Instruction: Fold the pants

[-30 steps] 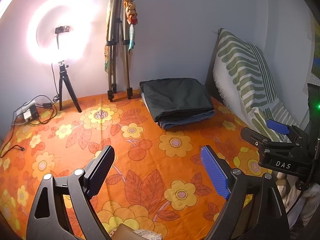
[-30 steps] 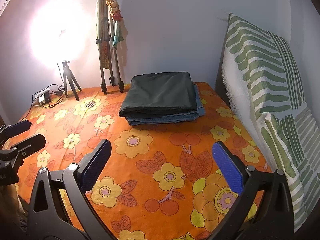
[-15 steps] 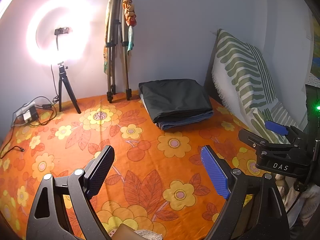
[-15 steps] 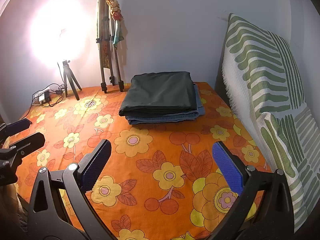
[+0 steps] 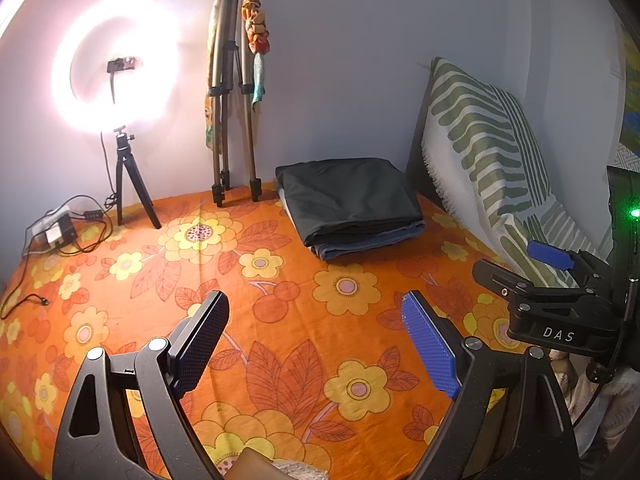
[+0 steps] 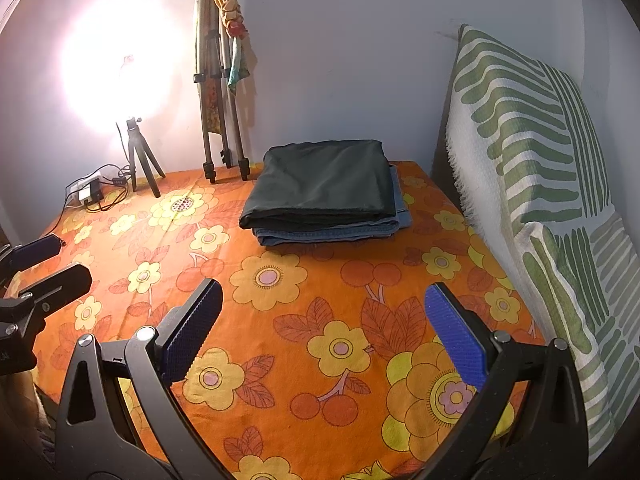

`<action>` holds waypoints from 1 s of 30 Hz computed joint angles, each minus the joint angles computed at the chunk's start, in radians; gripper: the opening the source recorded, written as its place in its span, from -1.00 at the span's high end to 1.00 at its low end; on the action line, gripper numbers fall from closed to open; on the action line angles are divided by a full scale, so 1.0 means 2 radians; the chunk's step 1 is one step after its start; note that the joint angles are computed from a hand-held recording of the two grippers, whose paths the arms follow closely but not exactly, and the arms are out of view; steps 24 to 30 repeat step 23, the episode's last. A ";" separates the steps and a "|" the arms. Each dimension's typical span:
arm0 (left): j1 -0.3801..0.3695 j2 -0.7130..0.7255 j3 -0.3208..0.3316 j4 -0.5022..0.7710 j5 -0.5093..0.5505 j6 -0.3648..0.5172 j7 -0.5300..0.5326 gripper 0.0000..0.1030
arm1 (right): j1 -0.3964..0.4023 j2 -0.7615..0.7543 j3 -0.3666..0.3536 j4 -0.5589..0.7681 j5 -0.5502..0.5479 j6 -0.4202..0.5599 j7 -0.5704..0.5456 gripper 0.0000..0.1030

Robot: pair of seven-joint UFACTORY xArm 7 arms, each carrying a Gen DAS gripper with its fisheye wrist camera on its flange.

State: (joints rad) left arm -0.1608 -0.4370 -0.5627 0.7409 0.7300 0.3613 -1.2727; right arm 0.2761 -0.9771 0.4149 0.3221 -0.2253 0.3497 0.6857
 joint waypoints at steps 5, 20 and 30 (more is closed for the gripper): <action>0.000 -0.002 -0.001 -0.001 0.002 0.003 -0.003 -0.72 | 0.002 -0.002 0.001 0.000 0.000 0.004 0.002 -1.00; 0.016 -0.015 -0.011 -0.013 0.020 -0.013 -0.014 -0.72 | 0.005 0.016 -0.007 0.003 0.000 -0.011 -0.013 -1.00; 0.013 -0.016 -0.009 -0.014 0.011 -0.013 -0.008 -0.72 | 0.004 0.023 -0.012 0.005 0.002 -0.015 -0.019 -1.00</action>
